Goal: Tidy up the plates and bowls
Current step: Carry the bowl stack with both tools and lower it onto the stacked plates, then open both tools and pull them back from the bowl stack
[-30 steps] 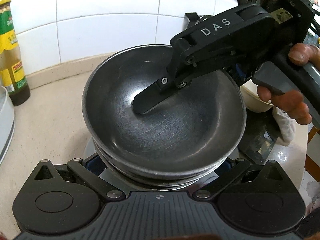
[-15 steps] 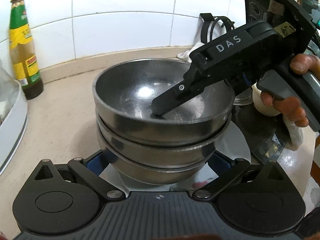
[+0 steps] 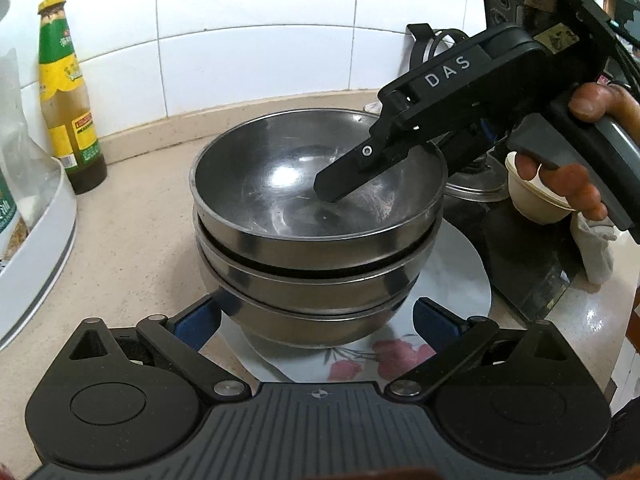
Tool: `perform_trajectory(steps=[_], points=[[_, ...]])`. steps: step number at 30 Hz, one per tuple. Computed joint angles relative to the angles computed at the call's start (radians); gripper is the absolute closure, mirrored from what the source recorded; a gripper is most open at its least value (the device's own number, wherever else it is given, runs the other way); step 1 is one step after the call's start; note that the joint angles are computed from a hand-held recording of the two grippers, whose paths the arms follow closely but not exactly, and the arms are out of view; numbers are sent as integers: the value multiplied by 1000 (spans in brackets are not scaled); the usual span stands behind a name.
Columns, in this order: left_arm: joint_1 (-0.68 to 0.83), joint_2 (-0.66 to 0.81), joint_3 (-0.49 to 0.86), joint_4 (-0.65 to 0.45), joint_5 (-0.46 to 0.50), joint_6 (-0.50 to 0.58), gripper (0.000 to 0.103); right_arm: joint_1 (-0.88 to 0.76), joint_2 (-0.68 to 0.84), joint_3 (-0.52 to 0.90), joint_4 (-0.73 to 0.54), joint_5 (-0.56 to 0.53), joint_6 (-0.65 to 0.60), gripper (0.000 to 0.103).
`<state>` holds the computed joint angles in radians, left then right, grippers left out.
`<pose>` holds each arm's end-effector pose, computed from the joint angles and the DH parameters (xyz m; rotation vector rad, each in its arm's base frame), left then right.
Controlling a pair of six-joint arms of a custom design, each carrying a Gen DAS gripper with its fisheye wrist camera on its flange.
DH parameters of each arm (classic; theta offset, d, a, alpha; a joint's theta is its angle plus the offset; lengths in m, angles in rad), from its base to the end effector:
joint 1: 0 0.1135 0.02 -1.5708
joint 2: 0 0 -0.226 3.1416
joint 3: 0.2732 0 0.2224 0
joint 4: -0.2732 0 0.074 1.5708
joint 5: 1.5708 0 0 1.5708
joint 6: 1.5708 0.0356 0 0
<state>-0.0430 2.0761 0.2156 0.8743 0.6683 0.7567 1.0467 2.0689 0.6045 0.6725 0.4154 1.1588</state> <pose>0.1809 -0.0299 0.0039 1.1296 2.0485 -0.5123 0.1552 0.2398 0.0296 0.3358 2.3435 0.6396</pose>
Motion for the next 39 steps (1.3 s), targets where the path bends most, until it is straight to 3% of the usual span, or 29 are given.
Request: perform_trajectory(steps=[9,18,29,33,39], points=[[87,-87,-36,-57,45,57,0,56,-5,41,-95,141,64,44],[209,-211,-8,-272,141,133,0,116,-12,114,-249,278,174,44],[281,-338,8,-388,223,151,0,194,-51,152,-420,370,286,44],[310,-367,23,-435,254,128,0,257,-55,221,-597,451,373,44],[383,-416,41,-538,311,149,0,372,13,440,-910,557,465,44]])
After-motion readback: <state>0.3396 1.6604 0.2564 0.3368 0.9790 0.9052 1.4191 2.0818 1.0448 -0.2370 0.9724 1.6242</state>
